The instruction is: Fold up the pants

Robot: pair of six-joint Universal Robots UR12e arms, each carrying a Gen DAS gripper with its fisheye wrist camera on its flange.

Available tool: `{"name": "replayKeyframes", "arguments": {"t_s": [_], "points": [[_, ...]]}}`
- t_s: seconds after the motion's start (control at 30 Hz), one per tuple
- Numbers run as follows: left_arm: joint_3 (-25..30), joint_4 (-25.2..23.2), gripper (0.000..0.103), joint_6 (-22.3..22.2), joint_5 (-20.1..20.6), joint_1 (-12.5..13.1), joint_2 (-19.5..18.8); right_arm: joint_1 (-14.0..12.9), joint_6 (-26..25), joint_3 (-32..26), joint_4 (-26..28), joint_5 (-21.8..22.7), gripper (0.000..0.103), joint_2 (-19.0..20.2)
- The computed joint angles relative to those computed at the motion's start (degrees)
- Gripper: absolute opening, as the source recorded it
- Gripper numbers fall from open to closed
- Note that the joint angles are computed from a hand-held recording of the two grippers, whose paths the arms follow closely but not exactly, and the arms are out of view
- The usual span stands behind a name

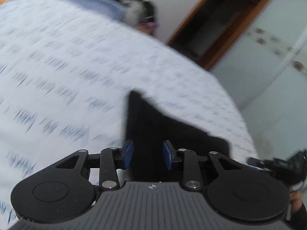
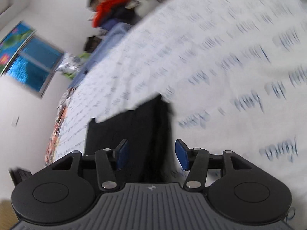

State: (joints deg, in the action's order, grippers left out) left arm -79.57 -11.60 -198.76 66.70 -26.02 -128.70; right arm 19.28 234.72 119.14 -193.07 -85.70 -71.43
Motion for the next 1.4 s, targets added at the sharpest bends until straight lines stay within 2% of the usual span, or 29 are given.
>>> {"name": "replayKeyframes", "arguments": {"t_s": [0.03,0.1,0.13,0.23,0.3,0.4,0.53,0.6,0.67,0.7,0.77,0.83,0.9,0.93,0.97,1.0,1.07,1.17,1.2,1.27,1.3,1.33,1.37,1.4], "points": [[1.39,0.42,0.045,1.64,-0.64,-0.43,-0.77,-0.11,-1.10,-0.81,-1.10,1.07,0.054,0.48],[4.58,0.60,0.052,5.19,-0.67,-1.55,-2.86,-0.70,-1.20,-3.16,-3.88,4.35,0.069,2.54],[6.91,-1.12,0.052,6.61,-0.12,-2.15,-4.26,-1.07,-1.19,-4.38,-4.59,6.04,0.077,3.60],[14.50,-9.94,0.052,10.72,3.46,-3.83,-8.56,-2.21,-1.06,-7.94,-2.60,8.69,0.078,6.38],[18.30,-15.39,0.050,10.55,6.50,-4.25,-11.02,-3.37,1.17,-9.71,0.39,9.92,0.077,8.19],[19.21,-14.96,0.052,9.31,3.75,-3.31,-12.07,-4.91,7.96,-10.01,-6.52,12.76,0.077,11.69],[18.72,-14.73,0.050,9.85,3.92,-3.24,-11.73,-5.37,7.63,-9.85,-6.55,13.98,0.077,11.68],[15.20,-11.01,0.050,9.47,6.70,-3.60,-9.63,-4.13,6.02,-9.50,-4.74,10.37,0.077,10.28],[10.50,-4.71,0.053,11.23,8.82,-4.08,-7.06,-1.66,3.88,-8.52,-2.99,3.72,0.079,7.90],[7.96,-1.02,0.059,12.85,9.46,-4.22,-5.81,-0.05,1.51,-8.18,-2.80,1.00,0.080,6.91],[3.62,3.40,0.066,15.17,12.08,-4.84,-3.64,2.50,-3.10,-7.41,-2.48,-1.30,0.081,5.71],[0.79,3.73,0.068,15.55,12.91,-5.18,-2.18,4.93,-6.66,-7.52,1.18,-3.92,0.082,5.06],[-0.33,0.62,0.068,15.83,12.36,-5.31,-1.56,6.70,-9.30,-7.76,5.54,-6.06,0.081,4.97],[-0.61,-0.23,0.069,15.86,12.51,-5.41,-1.74,7.29,-9.45,-7.67,5.90,-7.23,0.081,5.45],[-1.06,1.31,0.070,16.14,13.39,-5.59,-2.07,7.80,-9.83,-7.26,3.87,-8.84,0.081,6.04],[-1.76,4.90,0.074,17.03,14.39,-5.87,-2.60,8.08,-10.40,-6.90,1.01,-9.72,0.081,6.78],[-1.63,6.57,0.078,19.20,17.03,-6.68,-3.18,7.86,-9.68,-7.19,-0.51,-9.92,0.082,7.45],[-1.05,3.67,0.075,18.83,19.12,-7.20,-2.37,8.14,-8.26,-8.13,3.95,-10.96,0.082,6.29],[-1.75,4.32,0.070,18.18,18.73,-7.04,-1.71,8.78,-8.22,-8.63,6.63,-12.53,0.082,5.61],[-4.56,8.41,0.072,18.08,17.28,-6.65,-0.09,10.56,-10.38,-9.05,8.90,-15.66,0.083,4.74],[-5.87,9.85,0.075,18.53,16.74,-6.54,0.60,11.19,-11.55,-8.74,8.21,-16.02,0.084,4.60],[-6.86,9.92,0.080,19.11,16.10,-6.45,1.12,11.48,-11.68,-8.47,7.76,-15.25,0.094,4.58],[-7.13,7.78,0.082,19.65,15.35,-6.38,1.37,11.48,-11.01,-7.88,7.37,-13.90,0.101,4.70],[-6.82,5.89,0.085,19.67,15.07,-6.41,0.86,11.18,-9.48,-7.66,7.87,-12.30,0.101,5.15]]}}
